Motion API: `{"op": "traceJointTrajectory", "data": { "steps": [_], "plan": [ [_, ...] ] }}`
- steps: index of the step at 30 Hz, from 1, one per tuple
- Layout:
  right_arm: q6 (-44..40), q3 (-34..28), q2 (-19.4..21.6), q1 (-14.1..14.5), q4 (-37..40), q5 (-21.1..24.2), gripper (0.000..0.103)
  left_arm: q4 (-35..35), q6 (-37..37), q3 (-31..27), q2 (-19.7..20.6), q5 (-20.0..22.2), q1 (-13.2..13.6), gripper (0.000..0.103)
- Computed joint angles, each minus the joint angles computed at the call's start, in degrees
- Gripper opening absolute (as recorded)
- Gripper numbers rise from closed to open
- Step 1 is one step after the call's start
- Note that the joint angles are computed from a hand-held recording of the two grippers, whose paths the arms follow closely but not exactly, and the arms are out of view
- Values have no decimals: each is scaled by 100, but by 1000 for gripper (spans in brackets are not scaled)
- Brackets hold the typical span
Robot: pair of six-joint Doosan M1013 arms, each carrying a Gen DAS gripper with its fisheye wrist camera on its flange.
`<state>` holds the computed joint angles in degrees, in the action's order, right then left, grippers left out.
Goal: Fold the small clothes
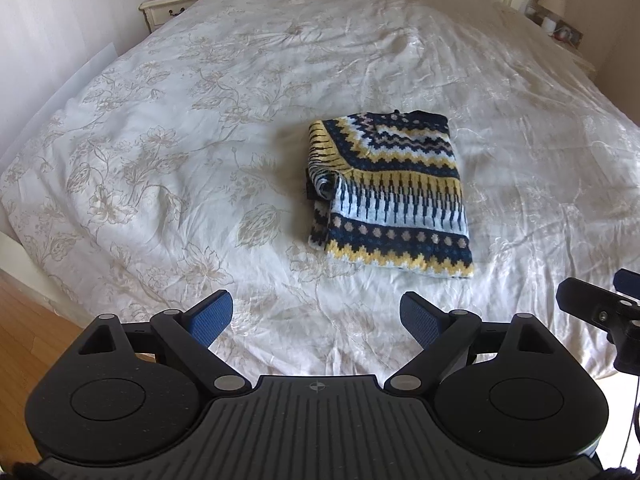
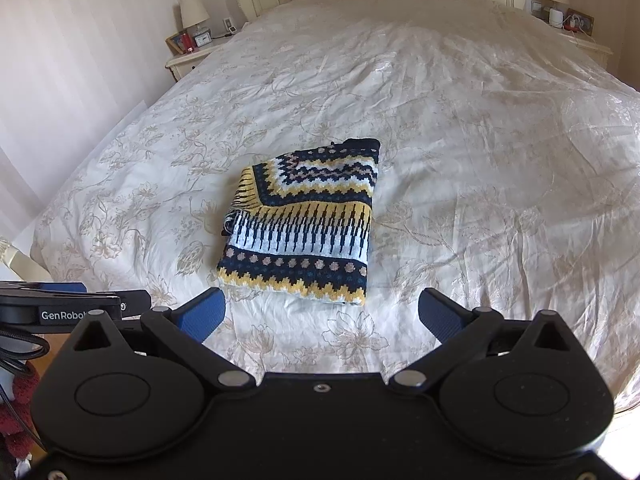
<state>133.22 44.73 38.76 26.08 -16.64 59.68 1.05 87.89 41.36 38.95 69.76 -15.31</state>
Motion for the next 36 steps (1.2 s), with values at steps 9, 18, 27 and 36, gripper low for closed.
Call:
{"op": "traceJointTrajectory", "data": {
  "steps": [9,18,27,36],
  "plan": [
    [85,23,8,-19,103,62,102,-4,70,-6,20,81,-4,91],
    [159,60,-5,-30,116,34,102,-16,132,-27,33,113,-14,91],
    [151,69,-11,-37,134,26,102,-59,189,-50,51,151,-16,91],
    [188,68,4,-42,144,15,102,-40,185,-71,69,186,-33,91]
  ]
}}
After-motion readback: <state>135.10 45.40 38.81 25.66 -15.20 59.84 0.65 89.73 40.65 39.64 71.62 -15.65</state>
